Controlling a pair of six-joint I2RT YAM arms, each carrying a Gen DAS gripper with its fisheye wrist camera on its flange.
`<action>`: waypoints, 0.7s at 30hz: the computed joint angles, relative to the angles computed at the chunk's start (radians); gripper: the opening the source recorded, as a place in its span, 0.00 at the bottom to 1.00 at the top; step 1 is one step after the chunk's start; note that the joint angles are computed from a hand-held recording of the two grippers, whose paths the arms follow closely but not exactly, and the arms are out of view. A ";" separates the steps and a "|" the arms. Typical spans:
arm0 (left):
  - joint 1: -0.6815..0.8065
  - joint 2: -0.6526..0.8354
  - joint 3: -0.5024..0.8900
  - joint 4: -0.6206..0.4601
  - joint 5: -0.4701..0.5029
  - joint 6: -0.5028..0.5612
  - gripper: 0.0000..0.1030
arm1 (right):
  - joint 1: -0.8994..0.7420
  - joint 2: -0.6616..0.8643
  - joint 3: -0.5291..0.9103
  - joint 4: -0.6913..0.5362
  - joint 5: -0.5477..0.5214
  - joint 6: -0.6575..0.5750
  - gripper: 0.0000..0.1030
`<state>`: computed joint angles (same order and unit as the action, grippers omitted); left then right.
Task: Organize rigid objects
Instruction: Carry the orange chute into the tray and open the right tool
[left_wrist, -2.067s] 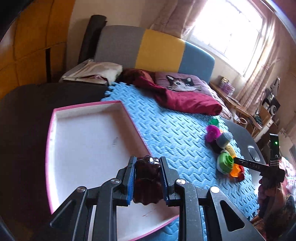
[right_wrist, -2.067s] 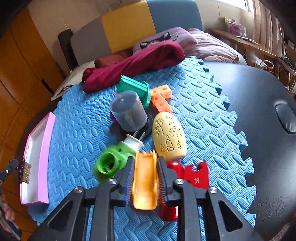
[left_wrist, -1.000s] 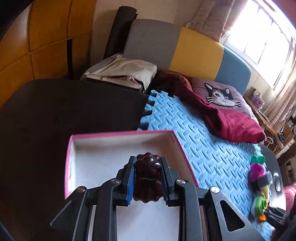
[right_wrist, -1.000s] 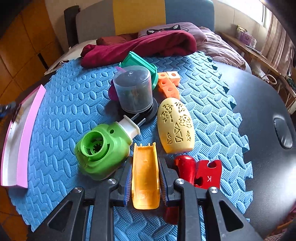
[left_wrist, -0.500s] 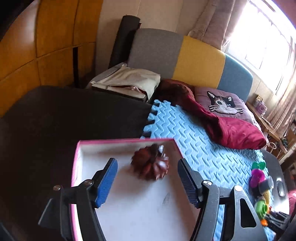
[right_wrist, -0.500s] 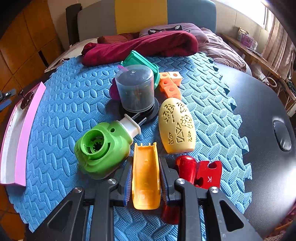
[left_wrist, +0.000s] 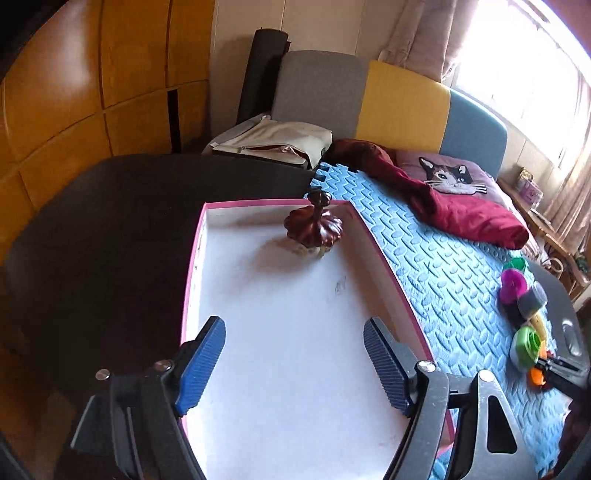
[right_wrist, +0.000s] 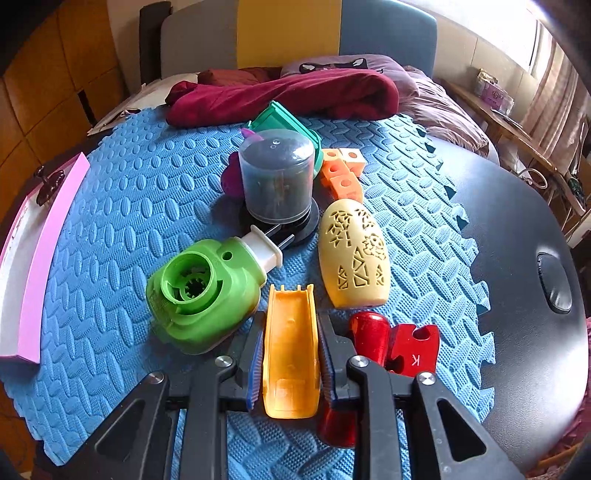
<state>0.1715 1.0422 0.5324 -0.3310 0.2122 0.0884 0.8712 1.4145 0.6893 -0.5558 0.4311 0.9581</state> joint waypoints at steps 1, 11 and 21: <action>-0.006 -0.025 -0.012 -0.004 -0.018 -0.003 0.79 | 0.003 -0.002 0.002 -0.010 0.011 0.008 0.24; 0.004 -0.144 -0.043 -0.060 -0.057 0.015 0.83 | 0.090 -0.165 -0.029 -0.033 0.172 0.092 0.24; 0.101 -0.163 -0.036 -0.106 -0.006 0.049 0.86 | 0.176 0.006 0.158 0.087 0.091 -0.017 0.24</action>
<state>0.2723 0.8793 0.4961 -0.4369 0.2060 0.1378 1.0473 1.4206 0.8474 -0.4691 0.5223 0.9409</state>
